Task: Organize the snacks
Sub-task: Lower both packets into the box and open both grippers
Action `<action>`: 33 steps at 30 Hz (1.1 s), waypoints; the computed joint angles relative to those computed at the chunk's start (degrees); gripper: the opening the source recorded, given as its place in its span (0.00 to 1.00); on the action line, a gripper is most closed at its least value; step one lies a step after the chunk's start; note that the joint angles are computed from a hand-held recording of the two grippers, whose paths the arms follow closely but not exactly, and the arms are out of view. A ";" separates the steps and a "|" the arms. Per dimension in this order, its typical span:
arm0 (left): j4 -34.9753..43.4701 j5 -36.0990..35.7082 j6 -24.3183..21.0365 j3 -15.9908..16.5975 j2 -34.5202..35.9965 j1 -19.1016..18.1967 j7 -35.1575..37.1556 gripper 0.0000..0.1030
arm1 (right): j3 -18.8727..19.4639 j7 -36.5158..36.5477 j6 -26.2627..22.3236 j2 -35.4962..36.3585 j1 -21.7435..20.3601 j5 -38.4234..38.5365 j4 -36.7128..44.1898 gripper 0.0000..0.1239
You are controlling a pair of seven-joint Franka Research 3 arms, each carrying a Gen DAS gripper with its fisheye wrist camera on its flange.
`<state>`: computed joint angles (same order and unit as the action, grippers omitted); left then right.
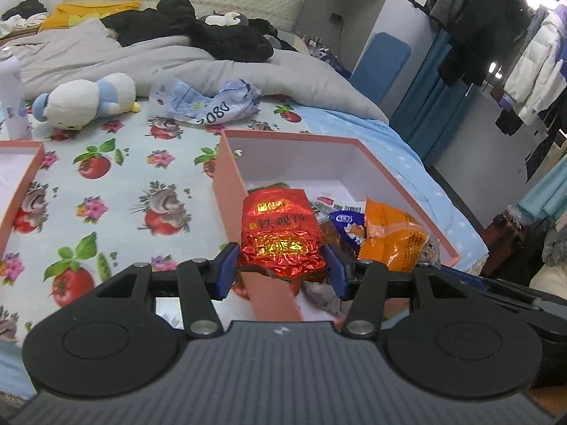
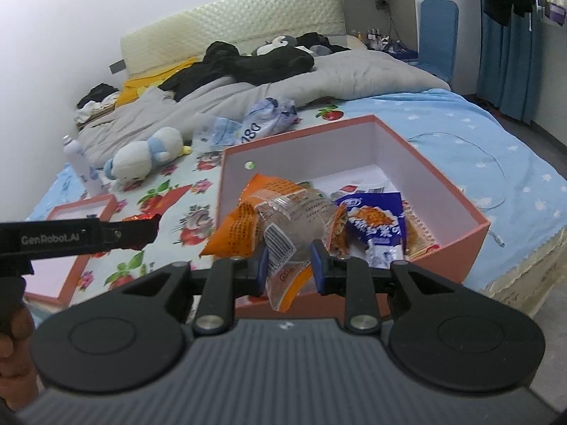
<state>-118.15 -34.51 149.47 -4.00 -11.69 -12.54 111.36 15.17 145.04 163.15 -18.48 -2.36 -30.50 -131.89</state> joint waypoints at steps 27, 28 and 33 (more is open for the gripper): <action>27.03 18.64 0.07 -11.66 28.32 5.58 -16.17 0.57 | -16.32 -15.52 5.00 21.20 10.03 11.97 13.49 0.24; 27.16 18.68 -0.21 -11.85 28.39 5.79 -16.30 0.57 | -16.49 -15.94 4.86 21.15 10.29 12.50 13.51 0.24; 26.04 16.89 -1.48 -12.66 26.76 7.32 -15.03 0.65 | -16.82 -11.73 4.19 19.14 10.83 9.65 12.04 0.40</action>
